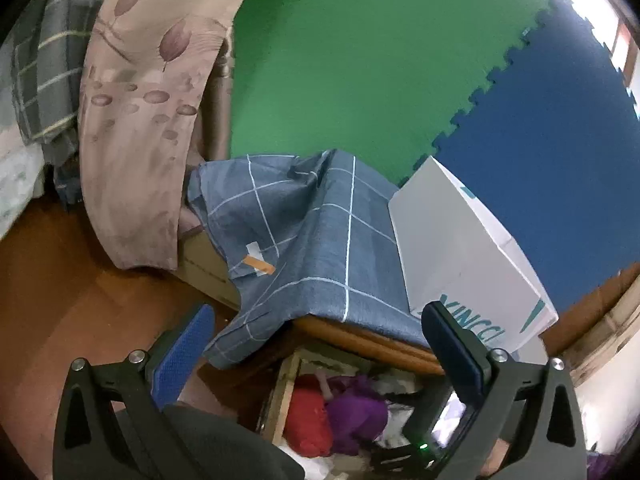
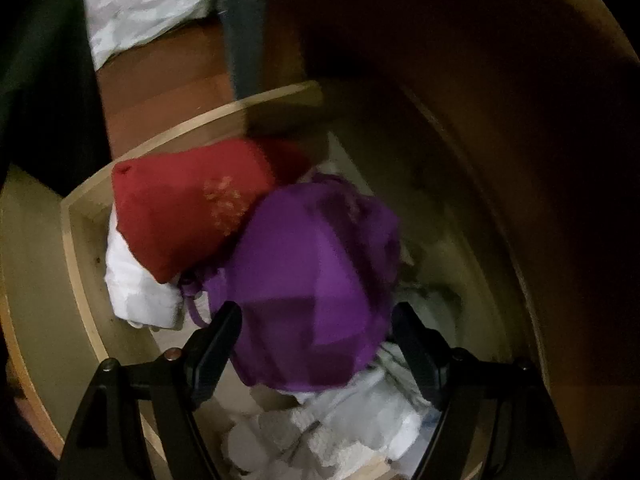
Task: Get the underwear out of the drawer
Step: 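Lower the right gripper into the drawer over the purple underwear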
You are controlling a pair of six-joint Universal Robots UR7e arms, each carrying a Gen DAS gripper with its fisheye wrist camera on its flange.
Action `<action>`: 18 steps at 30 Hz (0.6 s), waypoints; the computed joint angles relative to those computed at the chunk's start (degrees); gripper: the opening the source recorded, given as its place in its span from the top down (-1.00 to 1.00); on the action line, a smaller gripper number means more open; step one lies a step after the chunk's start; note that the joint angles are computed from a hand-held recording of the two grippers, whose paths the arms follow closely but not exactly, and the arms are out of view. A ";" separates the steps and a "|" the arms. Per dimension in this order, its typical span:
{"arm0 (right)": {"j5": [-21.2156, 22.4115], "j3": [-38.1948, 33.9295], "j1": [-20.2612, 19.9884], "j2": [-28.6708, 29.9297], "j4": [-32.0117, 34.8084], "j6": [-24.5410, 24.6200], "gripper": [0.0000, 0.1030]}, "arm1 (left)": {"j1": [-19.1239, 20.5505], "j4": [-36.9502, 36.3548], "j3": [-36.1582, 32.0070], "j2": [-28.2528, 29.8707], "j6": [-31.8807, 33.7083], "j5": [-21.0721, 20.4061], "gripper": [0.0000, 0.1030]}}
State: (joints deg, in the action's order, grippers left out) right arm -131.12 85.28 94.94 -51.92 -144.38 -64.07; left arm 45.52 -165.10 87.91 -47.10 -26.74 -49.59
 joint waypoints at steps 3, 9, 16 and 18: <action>-2.59 -0.20 -0.30 2.59 -4.48 -3.88 -0.61 | 0.11 -0.08 -0.08 0.00 -0.41 -0.32 -0.99; -1.25 -1.99 -1.28 4.03 -2.33 -2.48 -0.40 | -0.88 -0.07 -0.80 1.09 3.81 2.31 -0.99; 0.06 -1.12 -1.51 1.07 0.88 0.10 -0.06 | -1.39 -0.20 -1.25 1.70 6.06 3.56 -0.99; 0.46 -0.87 -1.58 0.43 1.25 0.57 -0.02 | -1.30 -0.48 -0.92 1.46 5.37 3.57 -0.99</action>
